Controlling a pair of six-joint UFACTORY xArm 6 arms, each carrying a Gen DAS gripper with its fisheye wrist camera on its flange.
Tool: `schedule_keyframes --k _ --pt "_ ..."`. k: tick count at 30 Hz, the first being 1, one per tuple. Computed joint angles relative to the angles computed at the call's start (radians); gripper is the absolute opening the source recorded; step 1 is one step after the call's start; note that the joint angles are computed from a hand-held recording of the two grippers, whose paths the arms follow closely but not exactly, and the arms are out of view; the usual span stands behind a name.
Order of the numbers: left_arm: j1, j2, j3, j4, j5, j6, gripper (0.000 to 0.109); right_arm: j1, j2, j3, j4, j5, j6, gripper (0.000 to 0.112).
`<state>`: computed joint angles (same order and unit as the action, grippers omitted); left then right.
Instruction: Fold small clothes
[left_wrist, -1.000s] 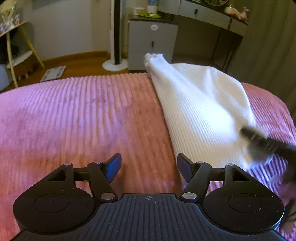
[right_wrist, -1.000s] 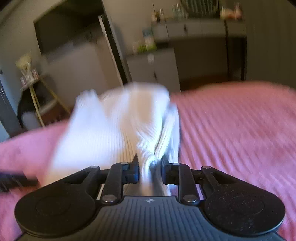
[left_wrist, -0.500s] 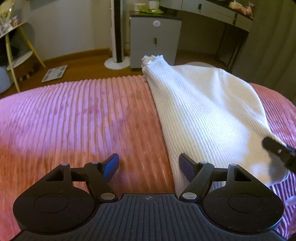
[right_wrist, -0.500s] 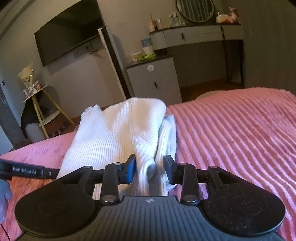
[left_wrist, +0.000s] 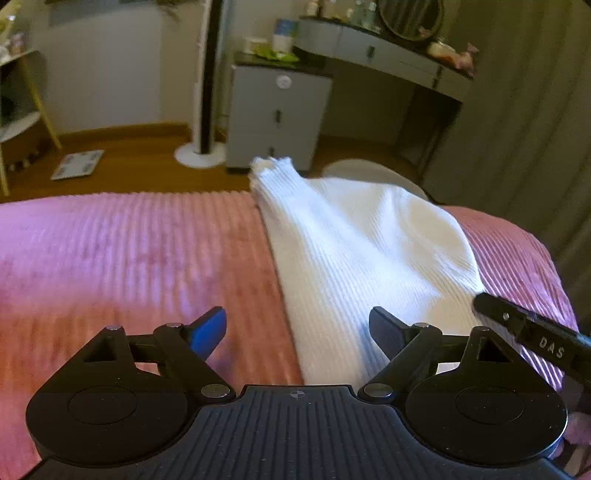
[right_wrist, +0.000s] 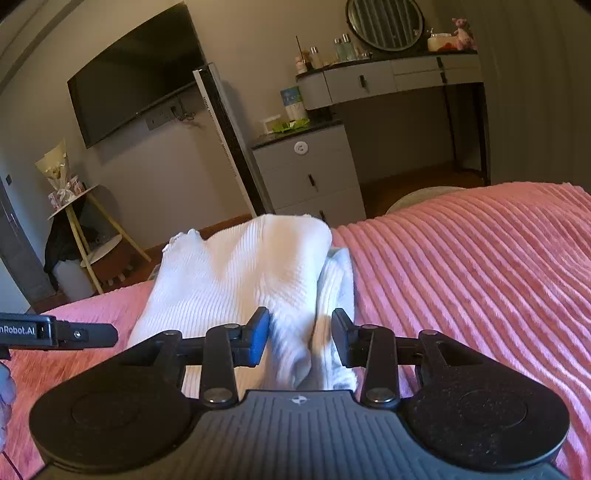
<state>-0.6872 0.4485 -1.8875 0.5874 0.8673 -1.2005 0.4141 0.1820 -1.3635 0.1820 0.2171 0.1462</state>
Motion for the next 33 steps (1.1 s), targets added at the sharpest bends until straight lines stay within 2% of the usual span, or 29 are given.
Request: schedule_keyframes --k 3,8,9,11,13,16,17,20,21,24,28,30,33 --pt "0.017 0.043 -0.038 -0.076 0.015 0.019 0.089 0.001 0.020 -0.030 0.005 0.005 -0.005 0.036" --pt "0.045 0.028 0.034 -0.134 -0.110 -0.033 0.089 0.003 0.081 -0.106 -0.044 0.035 -0.012 0.032" --pt "0.046 0.033 0.028 -0.134 -0.108 -0.030 0.089 0.002 0.096 -0.125 -0.056 0.052 -0.004 0.025" --pt "0.047 0.054 0.002 -0.139 -0.092 -0.008 0.090 -0.002 0.131 -0.165 -0.086 0.106 -0.005 0.025" --pt "0.050 0.069 -0.014 -0.163 -0.094 0.013 0.091 -0.008 0.161 -0.177 -0.121 0.105 -0.009 0.025" --pt "0.061 0.069 -0.007 -0.220 -0.118 0.028 0.090 -0.012 0.164 -0.204 -0.077 0.141 -0.003 0.027" --pt "0.065 0.055 0.018 -0.230 -0.143 0.030 0.087 -0.012 0.145 -0.192 -0.042 0.132 -0.014 0.029" --pt "0.075 0.010 0.101 -0.254 -0.229 0.045 0.086 -0.021 0.087 -0.129 -0.007 0.098 -0.033 0.057" --pt "0.078 -0.001 0.125 -0.269 -0.258 0.046 0.086 -0.027 0.074 -0.116 0.041 0.116 -0.069 0.064" --pt "0.083 -0.018 0.179 -0.300 -0.343 0.036 0.085 -0.046 0.073 -0.124 0.223 0.193 -0.181 0.065" --pt "0.079 0.040 0.110 -0.364 -0.344 0.123 0.080 -0.063 0.115 -0.170 0.493 0.261 -0.348 0.063" --pt "0.081 0.080 0.060 -0.424 -0.326 0.180 0.080 -0.069 0.148 -0.205 0.525 0.292 -0.346 0.057" --pt "0.094 0.087 0.084 -0.479 -0.398 0.158 0.074 -0.087 0.174 -0.236 0.631 0.325 -0.390 0.047"
